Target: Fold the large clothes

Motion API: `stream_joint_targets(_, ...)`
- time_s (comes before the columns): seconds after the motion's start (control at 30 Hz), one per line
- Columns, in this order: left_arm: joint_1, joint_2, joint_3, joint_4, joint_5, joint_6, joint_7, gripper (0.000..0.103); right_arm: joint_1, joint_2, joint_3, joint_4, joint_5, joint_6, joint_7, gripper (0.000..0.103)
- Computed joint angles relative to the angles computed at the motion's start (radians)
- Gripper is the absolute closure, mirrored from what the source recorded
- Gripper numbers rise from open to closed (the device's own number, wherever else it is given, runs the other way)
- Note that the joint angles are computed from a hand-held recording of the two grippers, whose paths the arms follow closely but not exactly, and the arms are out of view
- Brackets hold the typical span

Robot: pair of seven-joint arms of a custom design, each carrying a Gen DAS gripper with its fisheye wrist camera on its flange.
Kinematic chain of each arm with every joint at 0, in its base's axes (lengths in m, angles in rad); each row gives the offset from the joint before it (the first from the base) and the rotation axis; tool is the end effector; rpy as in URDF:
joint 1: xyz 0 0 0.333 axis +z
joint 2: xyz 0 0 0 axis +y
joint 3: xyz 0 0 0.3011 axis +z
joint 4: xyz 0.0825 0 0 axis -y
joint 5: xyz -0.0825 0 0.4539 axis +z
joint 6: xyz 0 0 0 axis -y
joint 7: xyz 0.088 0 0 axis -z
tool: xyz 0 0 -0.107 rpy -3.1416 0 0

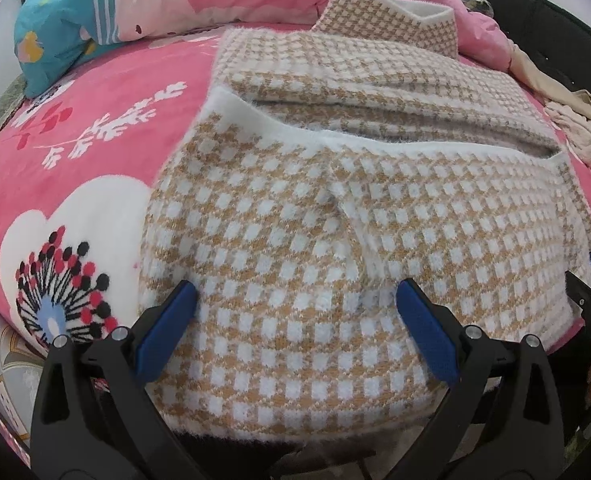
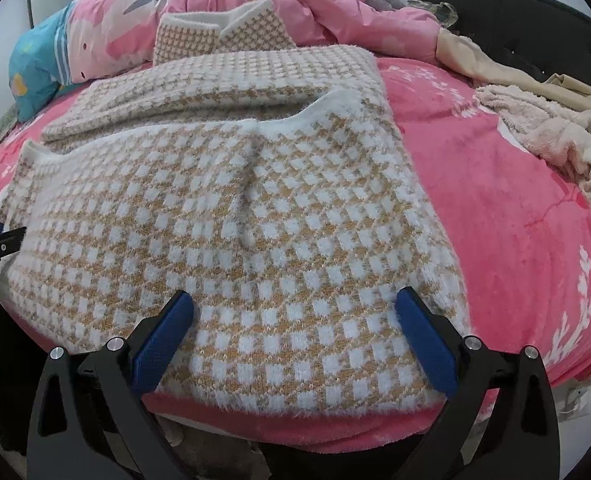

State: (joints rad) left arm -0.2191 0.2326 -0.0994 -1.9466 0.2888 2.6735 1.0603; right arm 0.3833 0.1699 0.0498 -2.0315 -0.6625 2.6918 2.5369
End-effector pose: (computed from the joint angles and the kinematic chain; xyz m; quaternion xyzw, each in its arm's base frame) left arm 0.6598 -0.2240 0.3627 -0.6747 0.6916 -0.1968 0.1664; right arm 0.6013 0.2994 0.3566 -0.6712 0.6742 -0.2235 0.2122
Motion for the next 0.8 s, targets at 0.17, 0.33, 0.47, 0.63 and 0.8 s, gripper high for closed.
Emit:
stream_joint_targets(0.17,-0.024,-0.004,0.019,-0.005,0.075,-0.003,-0.087,0.006,-0.016,-0.005,0.008,-0.009,0.064,0.023,-0.056,0.005)
stream_joint_targets(0.33,-0.039,-0.006,0.030,-0.011,0.173,0.002,-0.172,0.006,-0.014,-0.005,0.000,-0.010,0.054,0.029,-0.062,0.005)
stream_joint_targets(0.47,-0.023,-0.011,0.019,-0.022,0.169,0.023,-0.166,0.006,-0.012,-0.005,0.000,-0.012,0.048,0.035,-0.057,0.005)
stream_joint_targets(0.63,-0.015,-0.015,0.015,-0.036,0.148,0.054,-0.152,0.006,-0.022,-0.011,0.003,-0.023,0.078,0.057,-0.087,0.005)
stream_joint_targets(0.8,-0.007,-0.020,0.014,-0.051,0.127,0.080,-0.126,0.006,-0.028,-0.017,0.004,-0.037,0.094,0.081,-0.126,0.005)
